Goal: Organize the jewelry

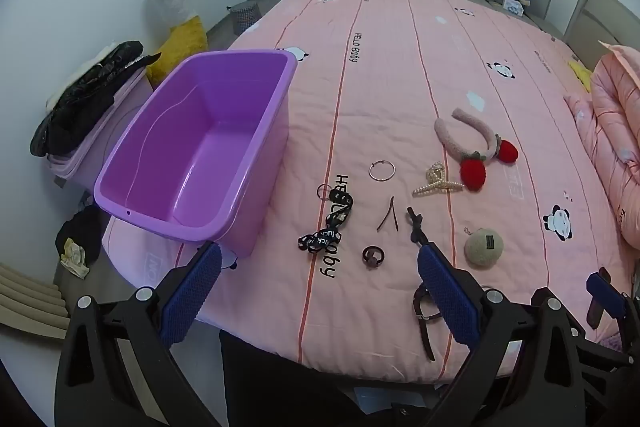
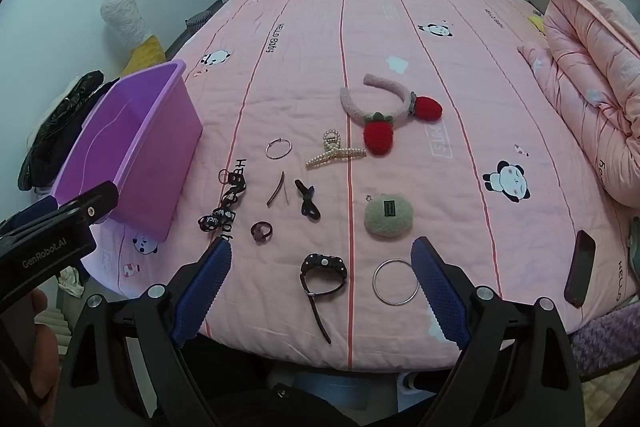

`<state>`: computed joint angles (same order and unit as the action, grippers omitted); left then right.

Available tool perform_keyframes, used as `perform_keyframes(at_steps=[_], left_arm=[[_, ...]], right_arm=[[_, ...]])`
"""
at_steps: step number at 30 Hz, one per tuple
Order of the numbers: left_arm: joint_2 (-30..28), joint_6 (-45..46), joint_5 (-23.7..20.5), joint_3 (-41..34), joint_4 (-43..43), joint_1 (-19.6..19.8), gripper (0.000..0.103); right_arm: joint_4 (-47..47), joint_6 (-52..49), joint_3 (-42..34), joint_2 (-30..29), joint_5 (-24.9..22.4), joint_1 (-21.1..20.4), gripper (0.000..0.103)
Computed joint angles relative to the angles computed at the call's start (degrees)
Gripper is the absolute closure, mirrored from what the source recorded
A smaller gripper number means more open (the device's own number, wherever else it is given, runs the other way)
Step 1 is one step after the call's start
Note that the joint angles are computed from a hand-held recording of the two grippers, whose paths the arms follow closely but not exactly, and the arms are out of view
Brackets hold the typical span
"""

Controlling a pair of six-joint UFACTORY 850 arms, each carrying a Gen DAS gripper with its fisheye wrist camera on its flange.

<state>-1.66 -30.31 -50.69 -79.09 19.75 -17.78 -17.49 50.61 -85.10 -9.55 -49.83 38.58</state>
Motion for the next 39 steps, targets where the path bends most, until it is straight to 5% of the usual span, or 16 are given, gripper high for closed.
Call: perform_keyframes(at_steps=[39], left_arm=[[0.26, 0.46, 0.85, 0.12, -0.17, -0.17, 0.006]], right_arm=[[0.36, -0.20, 0.18, -0.03, 0.41, -0.20, 0.016]])
